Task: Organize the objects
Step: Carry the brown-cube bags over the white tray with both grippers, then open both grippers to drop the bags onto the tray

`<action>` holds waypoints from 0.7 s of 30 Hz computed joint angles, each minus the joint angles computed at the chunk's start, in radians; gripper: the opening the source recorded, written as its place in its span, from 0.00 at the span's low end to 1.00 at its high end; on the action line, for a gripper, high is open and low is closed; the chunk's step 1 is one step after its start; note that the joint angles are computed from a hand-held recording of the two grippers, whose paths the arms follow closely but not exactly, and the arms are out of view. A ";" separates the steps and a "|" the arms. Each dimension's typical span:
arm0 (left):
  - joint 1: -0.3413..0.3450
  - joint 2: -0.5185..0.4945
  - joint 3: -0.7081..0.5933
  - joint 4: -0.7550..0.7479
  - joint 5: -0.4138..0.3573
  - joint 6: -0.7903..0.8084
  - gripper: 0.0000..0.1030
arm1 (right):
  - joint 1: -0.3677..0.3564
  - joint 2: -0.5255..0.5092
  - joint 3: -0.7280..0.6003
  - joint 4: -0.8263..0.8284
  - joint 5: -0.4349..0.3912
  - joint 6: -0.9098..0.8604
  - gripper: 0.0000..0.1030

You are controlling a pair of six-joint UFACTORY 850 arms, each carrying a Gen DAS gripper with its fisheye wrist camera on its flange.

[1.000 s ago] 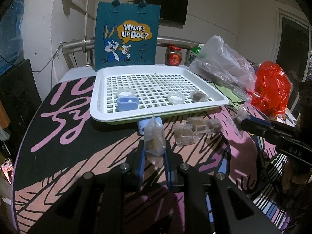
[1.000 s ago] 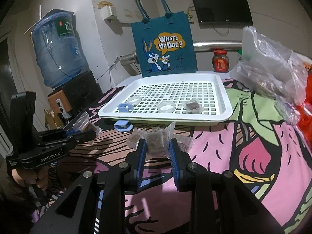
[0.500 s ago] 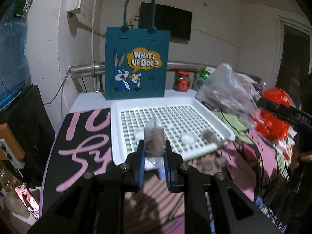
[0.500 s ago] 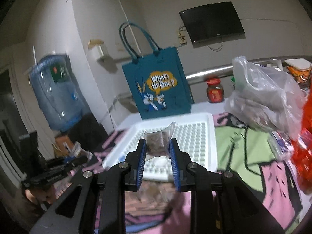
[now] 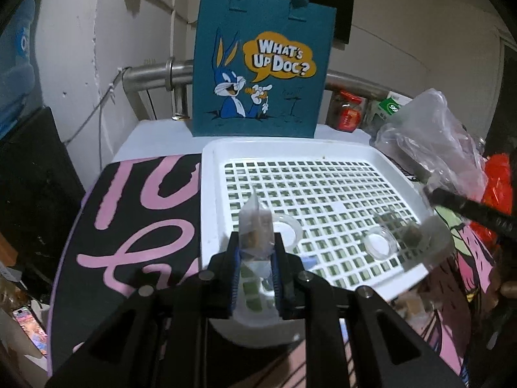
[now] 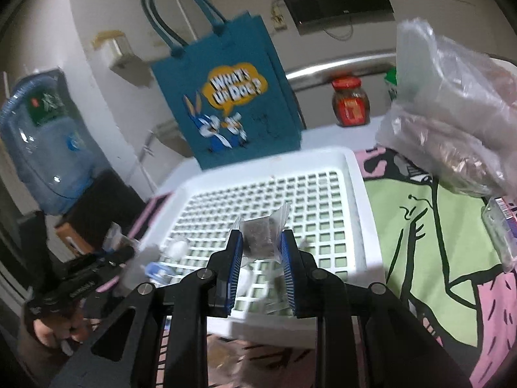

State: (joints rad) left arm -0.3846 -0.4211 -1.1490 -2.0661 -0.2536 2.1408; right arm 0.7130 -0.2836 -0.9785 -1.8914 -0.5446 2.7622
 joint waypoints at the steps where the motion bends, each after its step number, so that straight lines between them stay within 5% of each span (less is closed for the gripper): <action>1: -0.002 -0.011 -0.011 0.015 0.004 -0.019 0.16 | -0.005 -0.007 -0.004 0.003 0.007 -0.005 0.23; 10: -0.013 -0.075 -0.067 0.140 0.044 -0.132 0.17 | -0.040 -0.062 -0.050 0.103 0.052 -0.135 0.23; 14: -0.001 -0.076 -0.068 0.195 0.002 -0.196 0.23 | -0.044 -0.081 -0.066 0.172 0.052 -0.211 0.25; 18: 0.013 -0.032 -0.016 -0.032 -0.069 0.015 0.55 | -0.021 -0.054 -0.037 0.109 -0.015 -0.122 0.61; 21: 0.026 0.012 0.033 -0.166 -0.130 0.135 0.63 | 0.005 -0.020 -0.001 0.051 -0.086 -0.040 0.71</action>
State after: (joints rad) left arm -0.3589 -0.4095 -1.1156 -2.2318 -0.3833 2.2761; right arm 0.7179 -0.3039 -0.9793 -1.8408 -0.6307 2.7227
